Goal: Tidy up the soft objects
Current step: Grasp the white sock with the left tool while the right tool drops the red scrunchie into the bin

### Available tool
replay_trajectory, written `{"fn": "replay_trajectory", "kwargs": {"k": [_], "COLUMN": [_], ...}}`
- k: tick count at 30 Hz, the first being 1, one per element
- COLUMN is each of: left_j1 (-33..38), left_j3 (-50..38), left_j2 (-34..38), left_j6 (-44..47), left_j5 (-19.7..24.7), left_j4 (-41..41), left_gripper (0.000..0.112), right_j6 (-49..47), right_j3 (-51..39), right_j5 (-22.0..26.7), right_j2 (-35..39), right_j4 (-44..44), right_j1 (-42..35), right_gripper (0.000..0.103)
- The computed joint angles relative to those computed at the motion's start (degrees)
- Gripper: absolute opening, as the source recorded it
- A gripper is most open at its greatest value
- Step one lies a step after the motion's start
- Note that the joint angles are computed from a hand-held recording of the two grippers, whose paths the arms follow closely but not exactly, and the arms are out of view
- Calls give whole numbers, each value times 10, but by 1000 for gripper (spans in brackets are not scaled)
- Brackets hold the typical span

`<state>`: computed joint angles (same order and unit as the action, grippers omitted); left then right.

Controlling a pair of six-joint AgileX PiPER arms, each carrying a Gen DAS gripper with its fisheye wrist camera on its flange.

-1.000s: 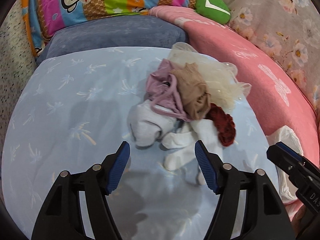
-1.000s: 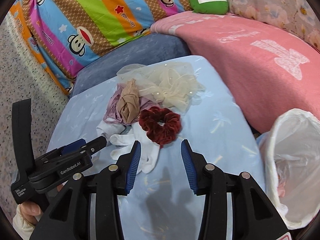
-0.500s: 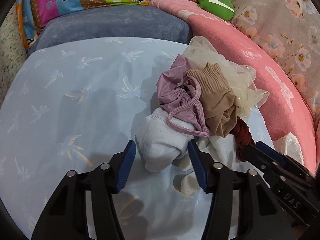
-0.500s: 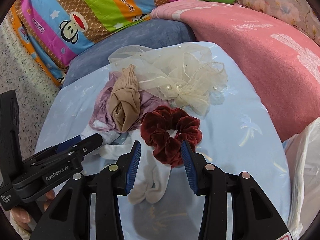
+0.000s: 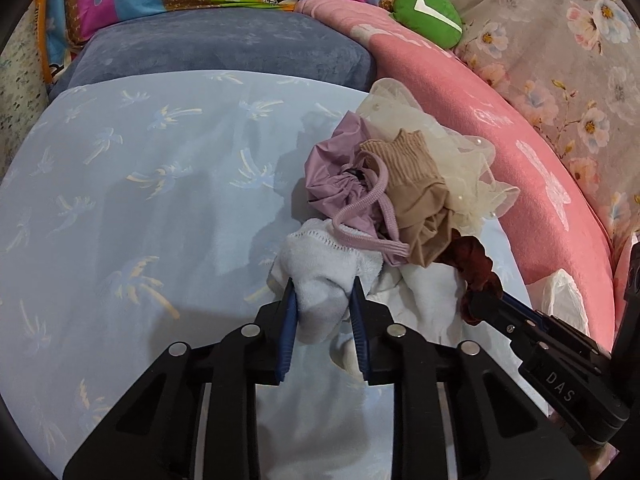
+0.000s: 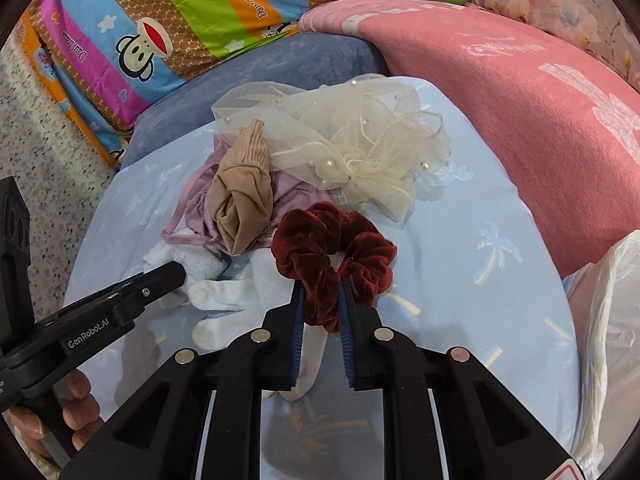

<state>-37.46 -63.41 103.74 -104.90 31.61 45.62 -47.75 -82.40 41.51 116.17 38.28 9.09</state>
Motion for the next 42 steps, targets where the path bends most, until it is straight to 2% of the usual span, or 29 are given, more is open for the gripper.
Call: {"fn": "replay_trajectory", "kwargs": {"k": [9,18,29,37,42], "left_j1": [-62,-116,-157,-175,-182], "left_j3": [-35,-141,-339,-531,-683], "left_j2": [-18,15,110,214,293], "left_j6": [-15,28,145,256,336], "left_j5": [75,144,204,250,294], "left_j4": [12,12,-10,-54,-93], "left_gripper": [24,24,24,24,24], "right_j6": [-73,-127,-167,-171,-164], "right_j3": [56,71,37,-26,-68], "right_j5": [28,87,169,204,216], "right_j2": [-87,-153,-178,-135,-101], "right_j4": [62,107,152,164,163], "right_j1": [-46,-125,-261,-348,-393], "right_gripper": [15,15,15,15,15]}}
